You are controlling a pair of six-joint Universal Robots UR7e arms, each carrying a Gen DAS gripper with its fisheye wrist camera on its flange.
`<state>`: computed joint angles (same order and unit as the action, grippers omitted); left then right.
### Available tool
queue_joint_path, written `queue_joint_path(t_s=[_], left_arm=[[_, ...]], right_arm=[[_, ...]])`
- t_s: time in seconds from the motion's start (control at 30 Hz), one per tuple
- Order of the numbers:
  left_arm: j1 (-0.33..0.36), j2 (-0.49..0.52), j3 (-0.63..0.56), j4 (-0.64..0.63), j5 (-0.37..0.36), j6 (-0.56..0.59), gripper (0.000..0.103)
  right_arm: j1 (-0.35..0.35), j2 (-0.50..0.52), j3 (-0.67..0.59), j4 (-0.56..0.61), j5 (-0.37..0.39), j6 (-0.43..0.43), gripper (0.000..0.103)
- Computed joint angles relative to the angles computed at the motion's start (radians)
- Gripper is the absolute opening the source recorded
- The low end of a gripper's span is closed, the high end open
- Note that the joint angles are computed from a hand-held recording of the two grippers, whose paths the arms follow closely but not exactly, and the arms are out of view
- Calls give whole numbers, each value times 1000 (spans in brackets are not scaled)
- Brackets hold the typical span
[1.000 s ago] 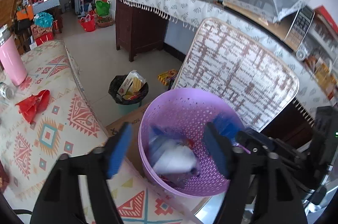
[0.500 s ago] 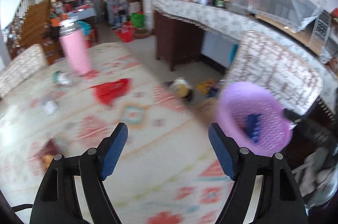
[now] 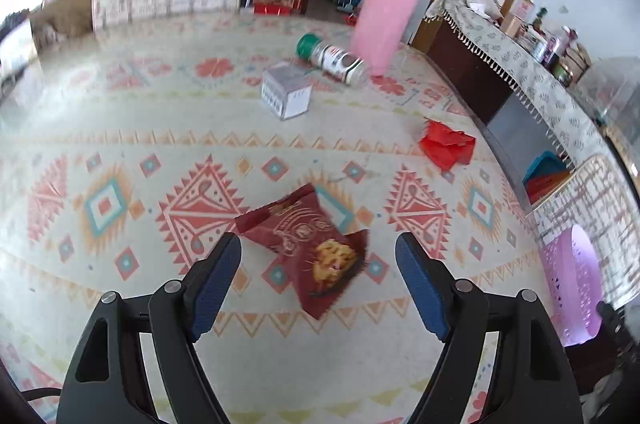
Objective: Collect trash
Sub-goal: 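Move both grippers back toward the table, then grasp the red snack bag with the left gripper while the right grasps the white medicine box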
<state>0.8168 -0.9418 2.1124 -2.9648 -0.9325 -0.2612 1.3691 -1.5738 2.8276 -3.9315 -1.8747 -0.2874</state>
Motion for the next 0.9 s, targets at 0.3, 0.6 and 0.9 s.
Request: queue_joint_path(t_s=[0.3, 0.6, 0.9], left_arm=[[48, 53, -50, -6, -23, -5, 79], [65, 67, -54, -10, -35, -13, 80], [85, 12, -28, 17, -102, -15, 39]], right_arm=[[133, 168, -70, -16, -107, 29, 69], [195, 258, -122, 8, -142, 49, 69], [296, 361, -257, 136, -181, 60, 69]])
